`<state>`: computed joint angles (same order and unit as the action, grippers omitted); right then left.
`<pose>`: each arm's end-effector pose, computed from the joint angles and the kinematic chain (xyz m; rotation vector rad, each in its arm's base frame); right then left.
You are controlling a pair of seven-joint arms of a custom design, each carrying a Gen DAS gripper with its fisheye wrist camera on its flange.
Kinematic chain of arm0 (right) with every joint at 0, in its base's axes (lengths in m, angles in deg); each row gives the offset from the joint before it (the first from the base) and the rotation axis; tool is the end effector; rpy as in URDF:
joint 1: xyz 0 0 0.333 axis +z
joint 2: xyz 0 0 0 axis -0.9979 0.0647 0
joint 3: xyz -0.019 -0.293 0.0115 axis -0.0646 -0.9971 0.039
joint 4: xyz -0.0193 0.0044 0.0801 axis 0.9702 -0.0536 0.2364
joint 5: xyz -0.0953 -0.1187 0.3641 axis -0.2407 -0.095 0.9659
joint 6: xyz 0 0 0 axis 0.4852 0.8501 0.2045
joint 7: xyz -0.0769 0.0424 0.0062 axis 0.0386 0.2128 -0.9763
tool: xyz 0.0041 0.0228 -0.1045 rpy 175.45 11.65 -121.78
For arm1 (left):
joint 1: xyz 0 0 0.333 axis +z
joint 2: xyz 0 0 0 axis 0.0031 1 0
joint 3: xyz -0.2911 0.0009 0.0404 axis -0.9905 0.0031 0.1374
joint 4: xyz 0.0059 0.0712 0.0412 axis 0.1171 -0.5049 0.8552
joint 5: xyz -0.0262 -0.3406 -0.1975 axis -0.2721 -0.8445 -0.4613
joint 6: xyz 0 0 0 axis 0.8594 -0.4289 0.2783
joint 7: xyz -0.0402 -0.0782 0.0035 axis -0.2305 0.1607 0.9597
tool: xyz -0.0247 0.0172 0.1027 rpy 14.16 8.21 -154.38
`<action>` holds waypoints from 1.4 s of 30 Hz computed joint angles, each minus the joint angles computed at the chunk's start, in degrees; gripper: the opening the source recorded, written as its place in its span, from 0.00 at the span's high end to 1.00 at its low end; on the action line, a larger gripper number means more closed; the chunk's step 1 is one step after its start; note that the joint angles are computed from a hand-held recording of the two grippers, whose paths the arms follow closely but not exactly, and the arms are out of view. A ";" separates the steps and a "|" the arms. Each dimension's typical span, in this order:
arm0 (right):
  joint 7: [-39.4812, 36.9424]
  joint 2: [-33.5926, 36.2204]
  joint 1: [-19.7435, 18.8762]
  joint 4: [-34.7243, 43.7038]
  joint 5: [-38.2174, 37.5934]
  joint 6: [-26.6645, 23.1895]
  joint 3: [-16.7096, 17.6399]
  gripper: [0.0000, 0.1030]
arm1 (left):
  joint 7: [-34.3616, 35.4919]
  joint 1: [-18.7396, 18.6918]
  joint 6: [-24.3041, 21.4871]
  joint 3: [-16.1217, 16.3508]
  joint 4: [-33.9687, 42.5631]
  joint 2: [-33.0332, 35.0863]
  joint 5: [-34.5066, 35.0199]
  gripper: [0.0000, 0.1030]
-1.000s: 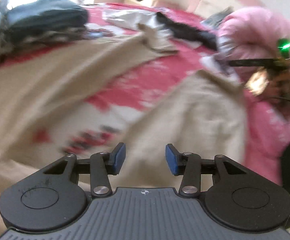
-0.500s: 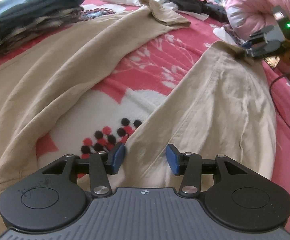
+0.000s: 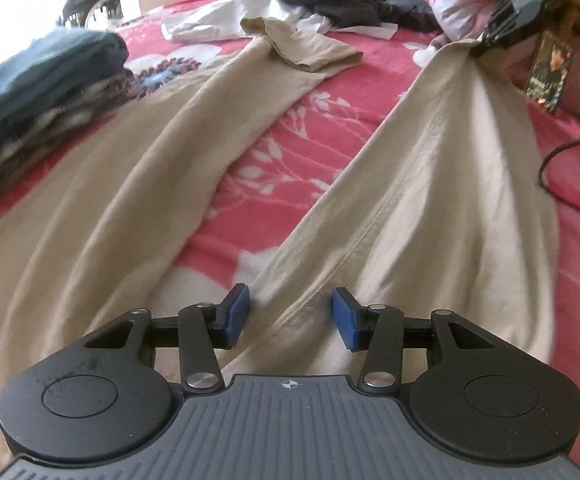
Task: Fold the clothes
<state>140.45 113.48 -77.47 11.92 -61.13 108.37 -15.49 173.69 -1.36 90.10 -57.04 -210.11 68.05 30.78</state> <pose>0.7141 0.0937 0.5522 -2.6357 1.0997 -0.5865 0.5181 0.0199 0.4833 -1.4316 2.2717 -0.7098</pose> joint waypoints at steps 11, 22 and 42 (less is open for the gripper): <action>22.77 5.42 3.81 -2.31 -9.56 19.31 -7.09 0.69 | -12.77 0.02 12.94 -2.77 -3.77 1.11 8.57 0.52; 41.59 -20.18 -6.12 -31.88 17.95 19.80 -1.18 0.61 | -23.15 -2.60 13.47 -0.38 -3.73 -1.66 10.23 0.53; 43.56 -27.40 -6.08 -50.64 43.76 30.14 -0.37 0.97 | -30.49 0.39 -19.84 2.38 -22.97 -35.24 10.61 0.53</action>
<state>184.01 86.08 -83.55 -38.72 -17.37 138.51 -15.86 143.20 -0.97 70.26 -54.66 -233.08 32.82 41.39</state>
